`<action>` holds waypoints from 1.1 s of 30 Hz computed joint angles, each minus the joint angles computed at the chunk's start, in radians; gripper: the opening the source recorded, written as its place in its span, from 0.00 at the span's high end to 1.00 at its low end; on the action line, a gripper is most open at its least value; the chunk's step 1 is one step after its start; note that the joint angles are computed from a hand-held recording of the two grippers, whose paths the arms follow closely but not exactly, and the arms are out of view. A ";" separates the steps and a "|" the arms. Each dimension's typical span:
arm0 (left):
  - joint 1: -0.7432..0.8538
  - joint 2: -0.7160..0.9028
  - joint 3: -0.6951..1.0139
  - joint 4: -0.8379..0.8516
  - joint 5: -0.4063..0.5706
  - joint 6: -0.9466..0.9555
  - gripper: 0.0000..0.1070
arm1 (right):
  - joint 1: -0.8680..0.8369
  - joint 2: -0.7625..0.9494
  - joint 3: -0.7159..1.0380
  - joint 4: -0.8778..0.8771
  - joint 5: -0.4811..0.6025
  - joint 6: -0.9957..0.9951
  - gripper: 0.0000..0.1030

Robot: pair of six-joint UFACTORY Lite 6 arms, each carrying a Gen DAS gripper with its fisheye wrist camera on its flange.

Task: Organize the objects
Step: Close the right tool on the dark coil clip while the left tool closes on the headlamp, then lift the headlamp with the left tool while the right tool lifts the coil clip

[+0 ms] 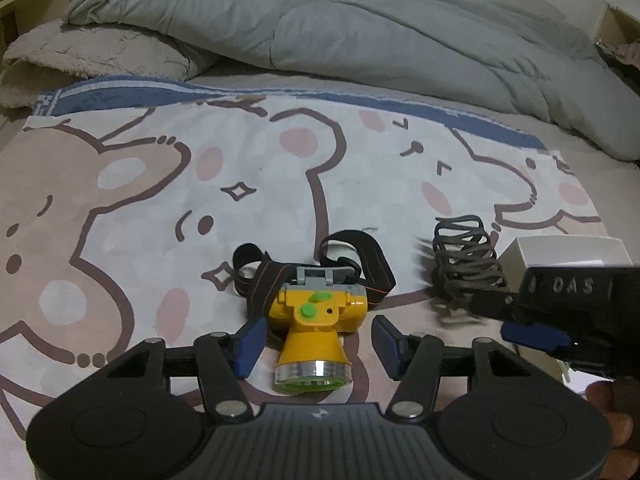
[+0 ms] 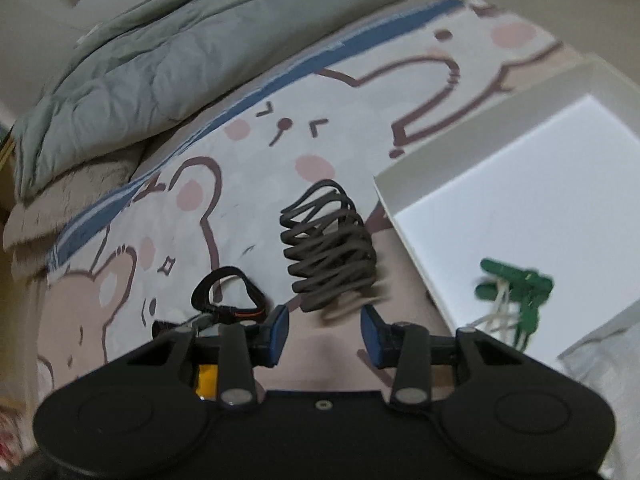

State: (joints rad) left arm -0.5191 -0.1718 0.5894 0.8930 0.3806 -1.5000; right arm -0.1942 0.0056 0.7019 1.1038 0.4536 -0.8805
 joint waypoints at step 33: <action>0.074 0.086 -0.004 -0.175 -0.093 0.291 0.61 | -0.016 -0.004 -0.008 0.296 -0.001 -0.373 0.93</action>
